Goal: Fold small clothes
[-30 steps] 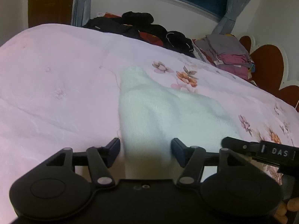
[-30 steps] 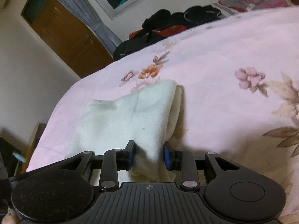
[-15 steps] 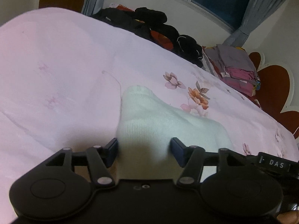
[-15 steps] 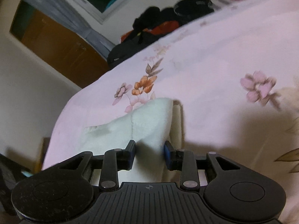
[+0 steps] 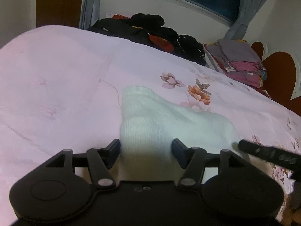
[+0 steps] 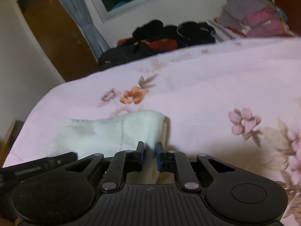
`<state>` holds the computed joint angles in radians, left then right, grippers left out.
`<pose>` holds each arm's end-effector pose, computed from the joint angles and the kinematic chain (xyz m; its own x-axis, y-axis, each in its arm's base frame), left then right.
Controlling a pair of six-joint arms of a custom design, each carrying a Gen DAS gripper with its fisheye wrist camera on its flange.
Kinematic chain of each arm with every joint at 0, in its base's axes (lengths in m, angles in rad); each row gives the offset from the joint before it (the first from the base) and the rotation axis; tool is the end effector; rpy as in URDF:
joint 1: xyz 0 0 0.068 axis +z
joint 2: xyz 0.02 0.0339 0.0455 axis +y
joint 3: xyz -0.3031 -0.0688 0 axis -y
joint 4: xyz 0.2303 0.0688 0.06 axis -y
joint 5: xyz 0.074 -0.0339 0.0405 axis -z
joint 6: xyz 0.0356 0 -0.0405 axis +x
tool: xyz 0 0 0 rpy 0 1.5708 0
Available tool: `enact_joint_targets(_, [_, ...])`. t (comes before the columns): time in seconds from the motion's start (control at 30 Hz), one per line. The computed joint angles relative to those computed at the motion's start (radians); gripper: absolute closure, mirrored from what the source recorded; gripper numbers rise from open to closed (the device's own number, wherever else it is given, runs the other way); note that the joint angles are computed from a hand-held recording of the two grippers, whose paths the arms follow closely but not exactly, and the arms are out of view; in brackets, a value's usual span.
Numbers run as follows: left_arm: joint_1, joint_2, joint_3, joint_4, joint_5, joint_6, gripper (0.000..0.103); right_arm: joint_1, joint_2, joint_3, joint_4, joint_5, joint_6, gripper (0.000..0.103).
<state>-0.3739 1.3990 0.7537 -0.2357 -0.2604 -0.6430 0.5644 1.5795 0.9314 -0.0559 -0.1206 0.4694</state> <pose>0.2428 -0.0854 0.2379 -0.6948 -0.3498 -0.6284 -0.2702 0.9367 -0.2226 0.2730 0.1779 0.2546 -0.7630 0.0484 -0.6446 -0.2953 0.8609 0.4143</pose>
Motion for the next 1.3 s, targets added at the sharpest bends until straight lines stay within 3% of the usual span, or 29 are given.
enact_joint_targets(0.03, [-0.010, -0.011, 0.000, -0.013, -0.012, -0.002, 0.043, 0.007, -0.035, -0.015, 0.004, 0.007, -0.003, 0.058])
enact_joint_targets(0.07, [-0.023, -0.023, 0.000, -0.026, -0.027, -0.004, 0.043, 0.016, -0.064, -0.028, 0.004, 0.018, -0.011, 0.056])
enact_joint_targets(0.3, [-0.145, -0.162, -0.030, -0.160, -0.139, -0.044, 0.042, 0.102, -0.192, -0.094, -0.073, 0.030, -0.009, 0.056])
enact_joint_targets(0.5, [-0.283, -0.341, -0.098, -0.334, -0.202, -0.177, 0.038, 0.129, -0.290, -0.241, -0.099, -0.041, 0.089, 0.056])
enact_joint_targets(0.63, [-0.343, -0.431, -0.150, -0.419, -0.172, -0.291, 0.038, 0.162, -0.315, -0.290, -0.107, -0.049, 0.119, 0.056])
enact_joint_targets(0.77, [-0.355, -0.479, -0.205, -0.395, -0.103, -0.370, 0.041, 0.197, -0.339, -0.309, -0.116, -0.021, 0.152, 0.057])
enact_joint_targets(0.8, [-0.363, -0.481, -0.213, -0.382, -0.095, -0.373, 0.042, 0.204, -0.337, -0.307, -0.122, -0.014, 0.156, 0.063])
enact_joint_targets(0.83, [-0.374, -0.475, -0.217, -0.367, -0.085, -0.369, 0.044, 0.208, -0.336, -0.308, -0.125, -0.018, 0.164, 0.071])
enact_joint_targets(0.87, [-0.385, -0.467, -0.220, -0.355, -0.080, -0.369, 0.046, 0.199, -0.321, -0.310, -0.110, -0.029, 0.170, 0.071])
enact_joint_targets(0.93, [-0.403, -0.452, -0.224, -0.325, -0.065, -0.363, 0.068, 0.178, -0.310, -0.318, -0.091, -0.060, 0.191, 0.082])
enact_joint_targets(1.0, [-0.401, -0.447, -0.217, -0.314, -0.055, -0.360, 0.082, 0.142, -0.312, -0.331, -0.066, -0.153, 0.252, 0.087])
enact_joint_targets(1.17, [-0.400, -0.534, -0.126, -0.408, -0.099, -0.254, 0.085, 0.022, -0.392, -0.396, 0.067, -0.368, 0.376, 0.088])
enact_joint_targets(1.3, [-0.380, -0.529, -0.149, -0.444, -0.065, -0.205, 0.087, 0.032, -0.381, -0.381, -0.078, -0.264, 0.259, 0.088])
